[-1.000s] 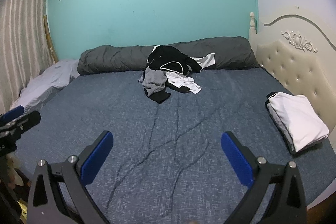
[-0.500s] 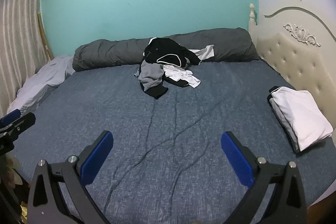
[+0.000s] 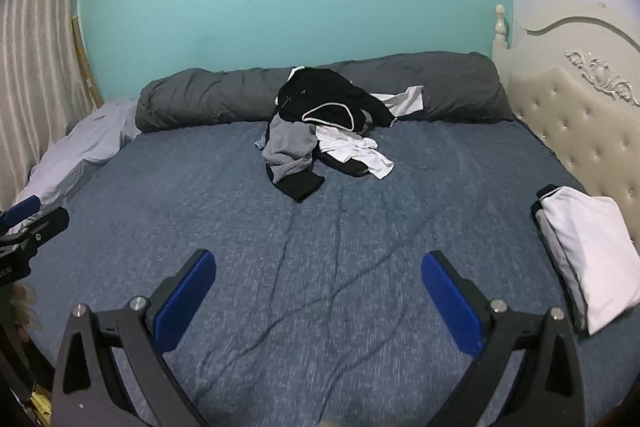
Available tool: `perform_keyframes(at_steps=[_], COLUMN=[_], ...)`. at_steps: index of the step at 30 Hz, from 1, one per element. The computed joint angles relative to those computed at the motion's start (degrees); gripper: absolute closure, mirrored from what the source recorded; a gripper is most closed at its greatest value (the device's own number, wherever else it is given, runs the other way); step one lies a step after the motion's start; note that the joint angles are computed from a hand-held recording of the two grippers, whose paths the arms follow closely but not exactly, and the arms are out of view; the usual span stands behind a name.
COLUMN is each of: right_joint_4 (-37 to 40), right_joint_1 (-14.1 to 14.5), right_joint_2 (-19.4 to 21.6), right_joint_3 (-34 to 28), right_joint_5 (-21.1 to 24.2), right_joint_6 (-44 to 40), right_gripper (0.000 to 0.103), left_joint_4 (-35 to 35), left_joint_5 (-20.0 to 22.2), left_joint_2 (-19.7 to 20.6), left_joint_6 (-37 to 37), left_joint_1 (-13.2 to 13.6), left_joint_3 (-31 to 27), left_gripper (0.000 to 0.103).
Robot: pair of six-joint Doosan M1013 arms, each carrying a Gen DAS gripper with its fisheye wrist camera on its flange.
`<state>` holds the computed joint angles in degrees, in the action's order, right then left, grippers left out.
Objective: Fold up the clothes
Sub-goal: 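Move the right tool toward the black hoodie's white-trimmed hood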
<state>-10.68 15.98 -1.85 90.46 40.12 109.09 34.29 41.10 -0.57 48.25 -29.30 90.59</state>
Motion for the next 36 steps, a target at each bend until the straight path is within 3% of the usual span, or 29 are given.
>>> perform_keyframes(at_steps=[11,18,24,36], right_joint_4=[0.11,3.06,4.96,12.01], right_joint_1=[-2.66,-5.53,-7.39,-9.2], right_joint_2=[8.35,17.01,23.74,34.87], right_joint_3=[-3.87,-9.38,-16.33,-32.95], right_joint_5=[-2.62,-6.93,-6.99,2.23], right_joint_6=[-3.35,-9.31,-12.22,-14.14], right_gripper=[0.0,0.0,0.0,0.0], left_joint_4=[-5.94,-14.55,-19.65,-22.51], left_joint_5=[-3.82,-7.2,-4.88,4.44], left_joint_2=[8.84,19.42,26.92,34.95], left_joint_6=[6.05,14.37,18.41,20.41], left_joint_1=[3.42,6.28,7.88,10.41], left_joint_3=[-5.36,-14.56,-23.67,-37.87], left_gripper=[0.0,0.0,0.0,0.0])
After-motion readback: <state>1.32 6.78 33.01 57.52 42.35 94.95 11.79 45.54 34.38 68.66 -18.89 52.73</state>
